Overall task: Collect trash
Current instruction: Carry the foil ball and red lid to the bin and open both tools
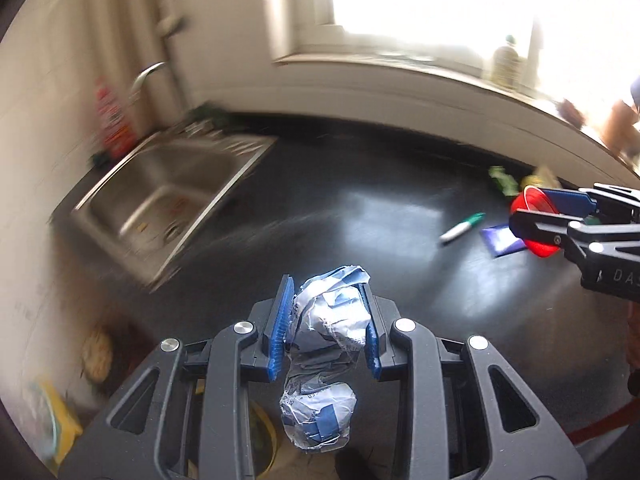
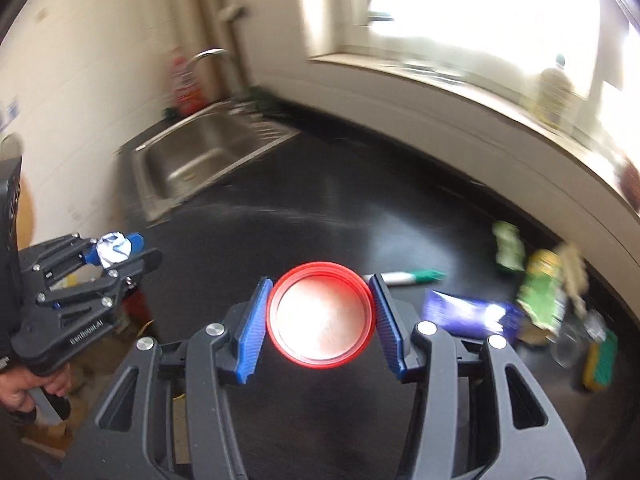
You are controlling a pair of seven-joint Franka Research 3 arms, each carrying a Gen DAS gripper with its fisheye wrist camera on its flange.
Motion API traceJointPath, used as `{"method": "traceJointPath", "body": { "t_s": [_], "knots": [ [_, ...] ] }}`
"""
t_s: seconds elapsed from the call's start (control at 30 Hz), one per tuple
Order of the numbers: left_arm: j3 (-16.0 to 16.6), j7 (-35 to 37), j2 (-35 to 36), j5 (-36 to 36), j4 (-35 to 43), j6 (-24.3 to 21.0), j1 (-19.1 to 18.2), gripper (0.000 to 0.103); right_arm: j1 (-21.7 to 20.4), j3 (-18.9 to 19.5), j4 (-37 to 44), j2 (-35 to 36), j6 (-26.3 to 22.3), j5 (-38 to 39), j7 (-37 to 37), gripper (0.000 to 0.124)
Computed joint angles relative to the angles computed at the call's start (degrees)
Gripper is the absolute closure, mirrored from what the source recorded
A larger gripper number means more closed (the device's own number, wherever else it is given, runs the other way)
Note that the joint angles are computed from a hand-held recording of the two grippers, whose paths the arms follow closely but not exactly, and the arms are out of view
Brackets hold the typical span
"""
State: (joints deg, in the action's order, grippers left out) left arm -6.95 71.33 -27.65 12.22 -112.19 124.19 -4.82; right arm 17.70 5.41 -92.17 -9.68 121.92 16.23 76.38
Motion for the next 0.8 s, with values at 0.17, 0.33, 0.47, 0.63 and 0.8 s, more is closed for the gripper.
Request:
{"method": "traceJointPath", "body": {
  "t_s": [0.17,0.33,0.47,0.63,0.8],
  "knots": [
    [1.99,-6.86,-12.84,2.74,-11.65,-6.75,5.03,0.073,5.90,3.74,5.84,6.08,-4.12,5.59,-5.32,0.075],
    [5.01,-11.22,-25.24,4.38,-23.84,-10.74,8.58,0.073,11.76,7.13,8.95,11.38,-7.70,8.81,-7.18,0.075],
    [8.18,-13.11,-33.80,5.00,-33.64,-10.86,10.88,0.072,16.34,9.12,8.43,15.37,-7.72,7.11,-6.72,0.075],
    [11.68,-13.84,-36.98,4.39,-42.62,-5.75,13.27,0.072,20.14,9.49,7.07,19.00,-6.37,2.66,-4.49,0.075],
    [13.44,-12.77,-35.22,3.05,-46.82,0.71,16.11,0.072,22.62,9.09,10.65,24.90,-6.92,-0.54,-2.24,0.075]
  ]
}}
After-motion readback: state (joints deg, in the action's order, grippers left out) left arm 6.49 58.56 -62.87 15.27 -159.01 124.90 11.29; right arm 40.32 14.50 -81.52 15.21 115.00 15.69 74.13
